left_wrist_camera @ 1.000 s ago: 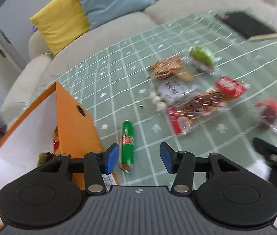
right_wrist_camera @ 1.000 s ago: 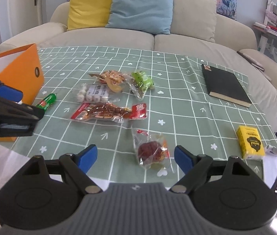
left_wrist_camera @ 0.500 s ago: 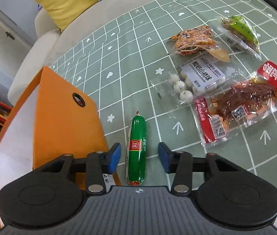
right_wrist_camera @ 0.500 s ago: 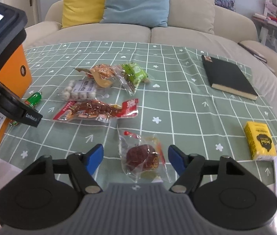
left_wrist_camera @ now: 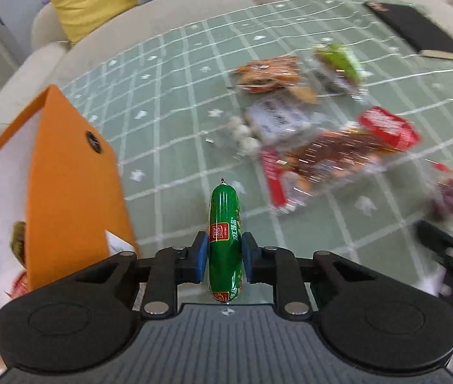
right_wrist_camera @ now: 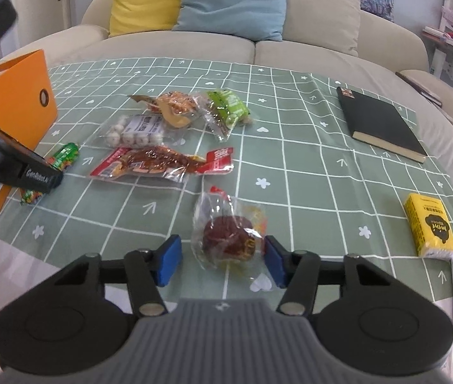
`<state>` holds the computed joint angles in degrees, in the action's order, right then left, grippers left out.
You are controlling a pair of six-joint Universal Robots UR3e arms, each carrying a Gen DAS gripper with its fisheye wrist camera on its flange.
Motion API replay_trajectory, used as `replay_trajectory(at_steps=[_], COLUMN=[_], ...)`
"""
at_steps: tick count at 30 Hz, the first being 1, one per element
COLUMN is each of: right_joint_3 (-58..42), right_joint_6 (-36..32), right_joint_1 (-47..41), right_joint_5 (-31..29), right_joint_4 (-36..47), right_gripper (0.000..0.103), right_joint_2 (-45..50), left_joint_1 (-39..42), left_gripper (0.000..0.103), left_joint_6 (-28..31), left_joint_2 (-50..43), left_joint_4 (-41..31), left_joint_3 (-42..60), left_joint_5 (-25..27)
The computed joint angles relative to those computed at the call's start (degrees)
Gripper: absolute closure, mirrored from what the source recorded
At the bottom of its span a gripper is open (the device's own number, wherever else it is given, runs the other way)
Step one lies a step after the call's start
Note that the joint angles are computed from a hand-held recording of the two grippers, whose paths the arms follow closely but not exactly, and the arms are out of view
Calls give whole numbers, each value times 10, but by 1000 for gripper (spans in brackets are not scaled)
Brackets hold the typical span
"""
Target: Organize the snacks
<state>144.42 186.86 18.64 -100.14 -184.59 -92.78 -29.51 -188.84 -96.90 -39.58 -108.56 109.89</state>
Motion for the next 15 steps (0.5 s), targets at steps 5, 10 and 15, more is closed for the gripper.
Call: replay_trajectory(at_steps=[5,10,15], right_joint_3=[7,6,17], right_joint_6=[1,14,6], right_joint_1=[2,5,4], right_joint_5=[6,-4,0], right_joint_4=[8,7,-41], right_gripper=[53,50,50], right_joint_2=[-14,-9,7], left_joint_1=[13,11,23], left_gripper=[79,77,75], left_joint_6=[-4,-3,1], left_joint_2=[64,66,72], left_joint_4=[3,10,71], left_joint_3=[-53,-65,-100], left_joint_5=[-76,-81,-92])
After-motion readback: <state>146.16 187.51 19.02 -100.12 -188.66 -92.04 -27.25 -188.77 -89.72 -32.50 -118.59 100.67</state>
